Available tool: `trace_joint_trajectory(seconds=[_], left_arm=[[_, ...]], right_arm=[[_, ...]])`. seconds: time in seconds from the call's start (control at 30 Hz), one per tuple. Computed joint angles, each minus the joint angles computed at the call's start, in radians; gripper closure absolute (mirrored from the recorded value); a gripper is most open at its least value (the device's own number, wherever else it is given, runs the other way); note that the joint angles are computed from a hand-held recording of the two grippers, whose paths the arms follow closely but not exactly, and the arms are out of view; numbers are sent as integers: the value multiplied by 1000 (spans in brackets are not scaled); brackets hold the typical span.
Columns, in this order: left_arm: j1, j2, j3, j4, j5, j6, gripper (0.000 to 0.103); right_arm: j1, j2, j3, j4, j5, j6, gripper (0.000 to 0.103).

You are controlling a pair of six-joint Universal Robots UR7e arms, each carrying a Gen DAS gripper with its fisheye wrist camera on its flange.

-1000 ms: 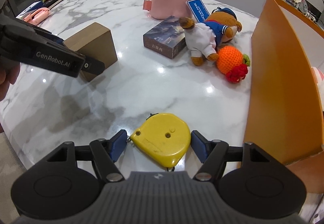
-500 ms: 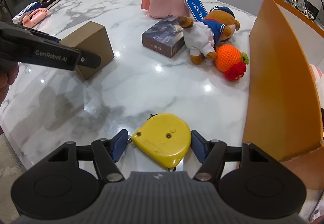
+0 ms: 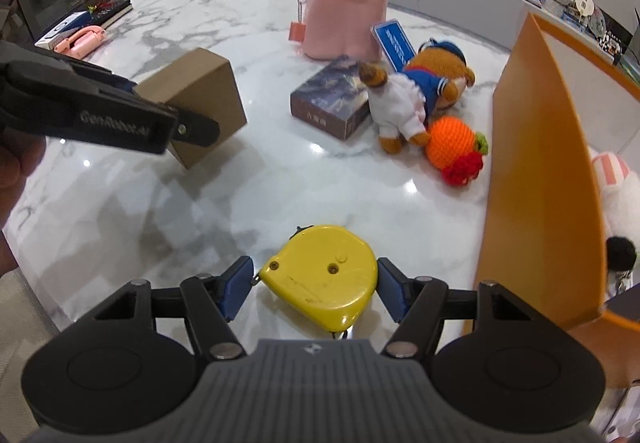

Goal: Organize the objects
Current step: 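Lift the cardboard box and tape measure and carry both over the orange box, then lower the cardboard box and tape measure into the orange box and open both tools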

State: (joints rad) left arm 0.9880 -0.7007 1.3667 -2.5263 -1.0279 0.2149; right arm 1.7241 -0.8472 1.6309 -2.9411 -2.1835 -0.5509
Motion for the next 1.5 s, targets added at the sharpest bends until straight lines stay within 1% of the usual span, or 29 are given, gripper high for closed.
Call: trace_joint_trajectory(seconds=[0.17, 0.33, 0.43, 0.63, 0.77, 0.97, 1.07, 1.27, 1.4, 1.43, 1.5], left_arm=[[1, -1, -8, 15, -6, -15, 51], [-10, -1, -17, 22, 0, -18, 51], [-20, 5, -36, 34, -6, -22, 51], [-56, 30, -87, 43, -18, -30, 51], [-90, 51, -119, 47, -40, -17, 52], [-139, 95, -187, 60, -64, 3, 51], [-160, 126, -223, 66, -79, 12, 51], [-192, 187, -271, 79, -117, 20, 52], [-210, 228, -302, 91, -142, 18, 52], [-215, 238, -308, 92, -135, 28, 52], [-218, 253, -322, 110, -155, 45, 52]], right_arm=[[16, -14, -8, 9, -2, -20, 35], [29, -31, -35, 29, 12, -13, 35], [38, -41, -54, 45, 9, -39, 35], [45, -73, -105, 59, 12, -57, 35], [47, -98, -133, 58, -5, -83, 35], [34, -137, -168, 67, -38, -100, 35], [23, -159, -177, 74, -41, -90, 35], [-1, -194, -169, 71, -62, -106, 35], [-26, -210, -166, 74, -58, -98, 35], [-32, -213, -163, 72, -59, -98, 35], [-51, -225, -153, 68, -59, -93, 35]])
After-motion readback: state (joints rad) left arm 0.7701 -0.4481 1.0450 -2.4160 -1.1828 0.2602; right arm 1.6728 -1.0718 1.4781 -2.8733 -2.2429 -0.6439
